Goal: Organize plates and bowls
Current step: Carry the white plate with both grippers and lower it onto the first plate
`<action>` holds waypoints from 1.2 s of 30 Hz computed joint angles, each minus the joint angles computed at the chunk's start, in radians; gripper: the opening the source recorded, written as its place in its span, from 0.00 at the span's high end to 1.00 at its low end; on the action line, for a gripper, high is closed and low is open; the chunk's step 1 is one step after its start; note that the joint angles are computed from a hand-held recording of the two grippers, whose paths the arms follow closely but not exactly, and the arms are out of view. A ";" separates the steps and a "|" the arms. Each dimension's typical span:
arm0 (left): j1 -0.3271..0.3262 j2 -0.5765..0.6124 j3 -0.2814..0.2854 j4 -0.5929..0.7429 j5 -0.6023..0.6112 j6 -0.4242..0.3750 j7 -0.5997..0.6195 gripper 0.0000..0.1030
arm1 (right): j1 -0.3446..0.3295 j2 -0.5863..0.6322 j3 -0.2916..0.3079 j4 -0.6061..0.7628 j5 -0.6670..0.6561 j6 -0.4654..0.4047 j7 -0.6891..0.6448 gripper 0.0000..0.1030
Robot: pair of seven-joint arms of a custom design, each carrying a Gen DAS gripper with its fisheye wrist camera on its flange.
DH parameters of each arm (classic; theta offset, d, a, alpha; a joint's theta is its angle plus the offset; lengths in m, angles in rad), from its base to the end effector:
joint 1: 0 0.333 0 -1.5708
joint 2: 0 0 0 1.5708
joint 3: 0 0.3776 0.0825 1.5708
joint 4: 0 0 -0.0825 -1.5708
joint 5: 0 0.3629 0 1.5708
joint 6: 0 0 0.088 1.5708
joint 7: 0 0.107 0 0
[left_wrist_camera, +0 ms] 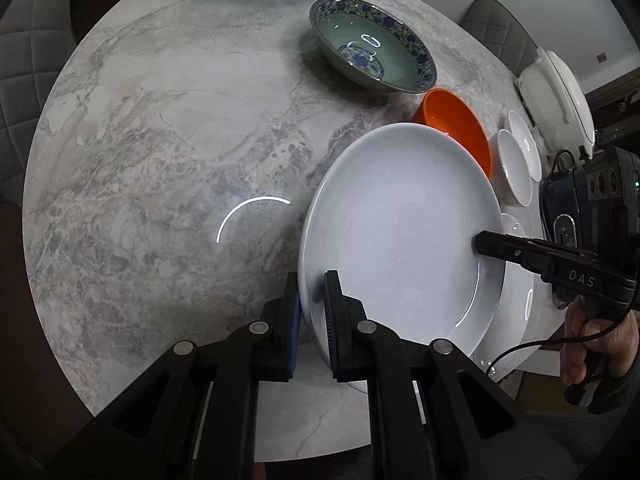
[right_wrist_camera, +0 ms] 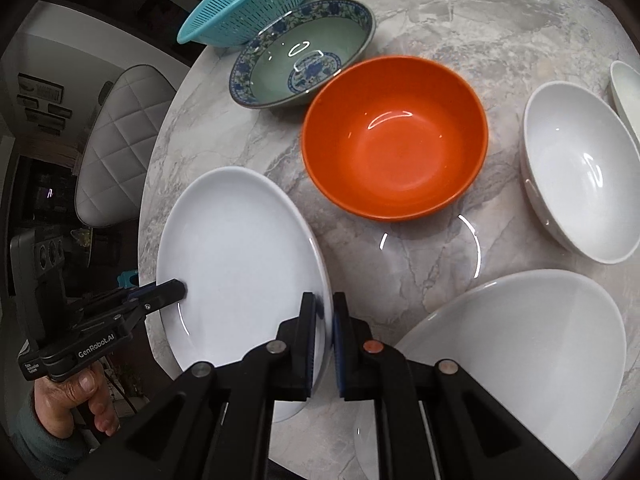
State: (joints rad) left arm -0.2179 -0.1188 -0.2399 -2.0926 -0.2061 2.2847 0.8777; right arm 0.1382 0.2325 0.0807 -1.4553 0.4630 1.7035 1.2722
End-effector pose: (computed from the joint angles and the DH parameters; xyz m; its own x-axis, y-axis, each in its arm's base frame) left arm 0.4625 -0.2398 0.5748 0.3014 -0.9014 0.3109 -0.9275 -0.3528 -0.1234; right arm 0.6054 0.1709 0.6265 0.4243 -0.7918 -0.4394 -0.9027 -0.4079 -0.1368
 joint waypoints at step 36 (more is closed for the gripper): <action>-0.342 0.443 -0.033 0.566 0.207 -0.158 -0.257 0.90 | -0.224 -0.126 -0.153 -0.141 -0.007 -0.059 -0.229 0.90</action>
